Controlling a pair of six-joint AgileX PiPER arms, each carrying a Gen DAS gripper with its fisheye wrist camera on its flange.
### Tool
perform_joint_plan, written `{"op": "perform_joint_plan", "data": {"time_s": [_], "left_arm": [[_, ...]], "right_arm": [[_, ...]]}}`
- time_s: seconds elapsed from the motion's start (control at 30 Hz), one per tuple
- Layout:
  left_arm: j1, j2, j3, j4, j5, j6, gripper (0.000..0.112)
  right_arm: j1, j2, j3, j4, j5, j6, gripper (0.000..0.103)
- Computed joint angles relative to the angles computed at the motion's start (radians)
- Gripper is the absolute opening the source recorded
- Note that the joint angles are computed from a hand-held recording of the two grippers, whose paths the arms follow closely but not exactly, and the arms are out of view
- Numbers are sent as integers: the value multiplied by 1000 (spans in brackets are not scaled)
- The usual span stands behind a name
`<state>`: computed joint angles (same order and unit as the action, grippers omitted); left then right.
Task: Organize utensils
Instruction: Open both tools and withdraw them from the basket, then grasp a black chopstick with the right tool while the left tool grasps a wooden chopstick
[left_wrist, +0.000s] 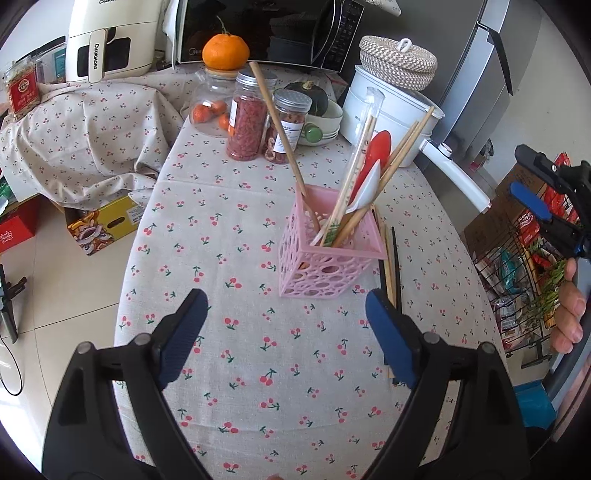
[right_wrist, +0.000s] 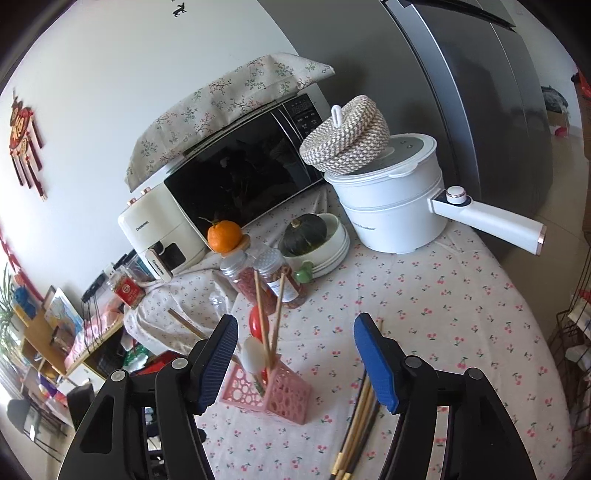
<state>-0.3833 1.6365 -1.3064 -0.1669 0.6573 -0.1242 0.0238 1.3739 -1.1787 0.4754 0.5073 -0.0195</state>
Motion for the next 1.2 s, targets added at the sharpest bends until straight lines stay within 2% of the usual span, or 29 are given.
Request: {"op": "perform_joint_plan", "data": {"time_s": [0.17,0.3,0.43,0.63,0.77,1.0,1.2], "left_arm": [[-59,-4,0,83,-18,-79,94],[-112,3,-5,184,-24,-146,99],[-135,24,-11,227,-19,-181,102],[-150,66,-24,255,-8,-211,102],[-171,81,-23,342,-11,-283,102],[-147,95,-23,282,-24,-244,103],[-137,107,-34,257,-21,-219,103]], "right_arm": [[-49,0,35,-130,63,41,69],[-71,7,71,-219,80,55,70],[-81,33,88,-275,101,64,74],[-80,151,47,-302,161,102,75],[-44,258,-13,-398,193,179,75],[15,429,-133,-505,227,280,75],[46,505,-214,-512,258,302,75]]}}
